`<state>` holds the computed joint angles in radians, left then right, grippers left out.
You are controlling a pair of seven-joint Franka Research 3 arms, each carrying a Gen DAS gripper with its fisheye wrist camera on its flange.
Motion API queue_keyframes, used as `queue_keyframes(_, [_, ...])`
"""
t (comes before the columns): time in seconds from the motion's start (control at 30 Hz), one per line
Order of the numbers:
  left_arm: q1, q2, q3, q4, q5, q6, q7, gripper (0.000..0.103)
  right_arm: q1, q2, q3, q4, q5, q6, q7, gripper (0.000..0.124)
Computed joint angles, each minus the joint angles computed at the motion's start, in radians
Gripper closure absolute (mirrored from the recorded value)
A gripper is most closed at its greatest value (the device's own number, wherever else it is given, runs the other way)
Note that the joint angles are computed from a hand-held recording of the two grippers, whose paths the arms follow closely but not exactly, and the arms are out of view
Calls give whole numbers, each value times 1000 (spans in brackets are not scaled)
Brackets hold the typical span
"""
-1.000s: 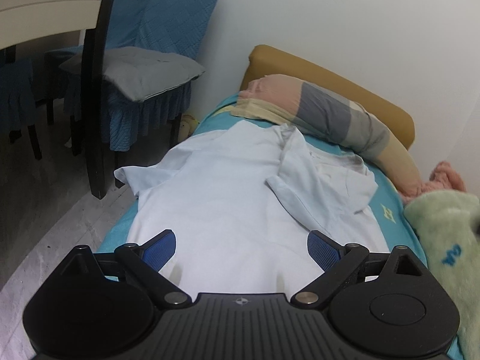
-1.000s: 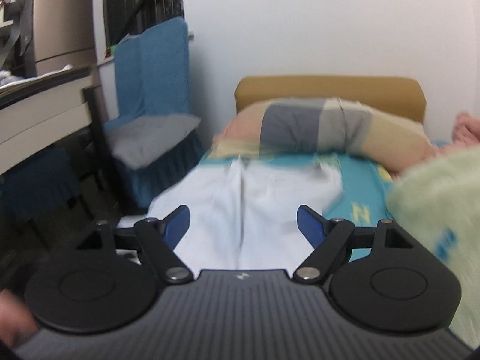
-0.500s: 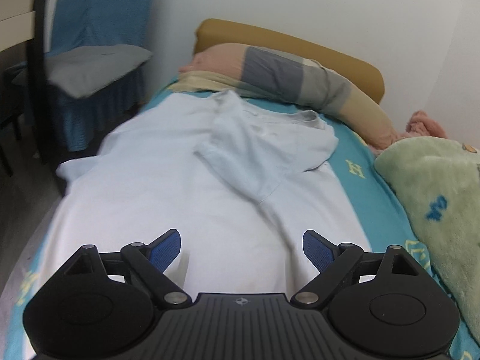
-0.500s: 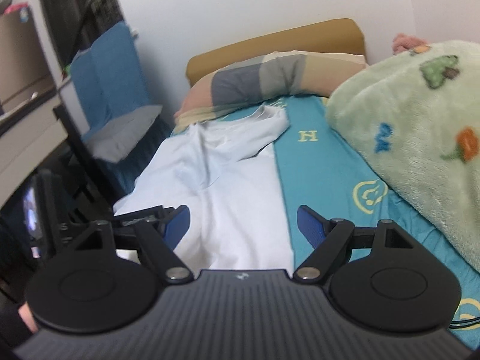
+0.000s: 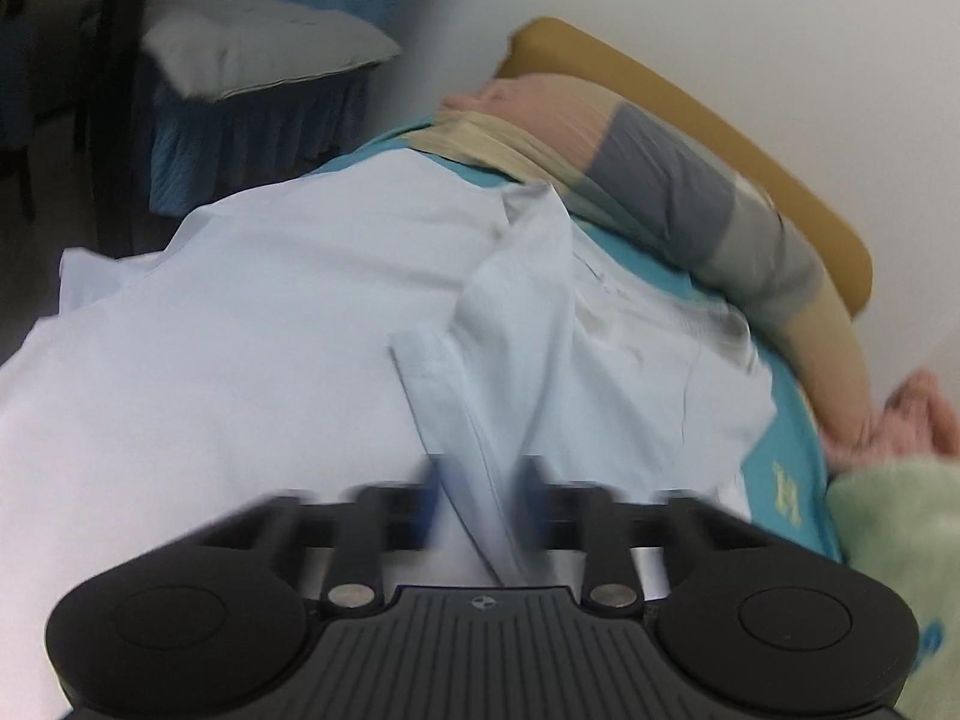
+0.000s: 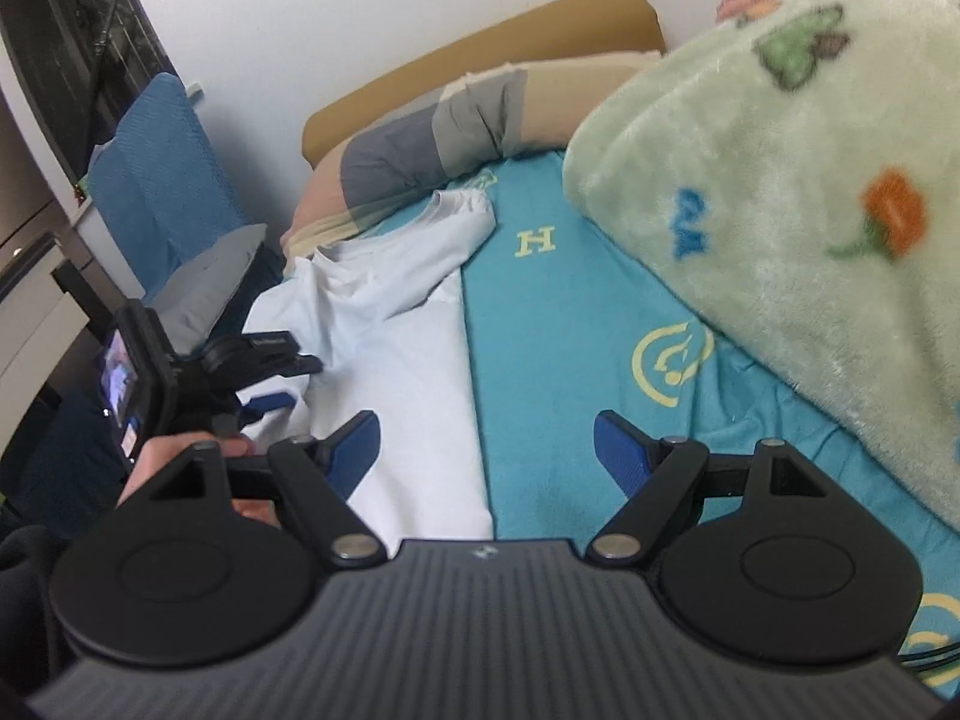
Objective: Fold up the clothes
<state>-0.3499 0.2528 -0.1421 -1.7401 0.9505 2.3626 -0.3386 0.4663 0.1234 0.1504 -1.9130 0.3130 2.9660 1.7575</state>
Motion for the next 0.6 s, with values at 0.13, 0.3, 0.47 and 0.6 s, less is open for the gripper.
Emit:
queue_keyframes(0.13, [-19, 6, -2, 17, 14, -136, 27, 101, -10, 17, 12, 12, 52, -20, -36, 44])
queue_keyframes(0.3, [-13, -31, -19, -20, 15, -127, 77, 76, 14, 27, -15, 14, -25, -14, 22, 44])
queue_keyframes(0.47, [-42, -77, -62, -5, 5, -194, 227, 34, 47, 36, -49, 14, -156, 7, 103, 44])
queue_keyframes(0.6, [-75, -137, -102, -9, 3, -248, 325, 17, 64, 42, -59, 10, -243, 36, 129, 44])
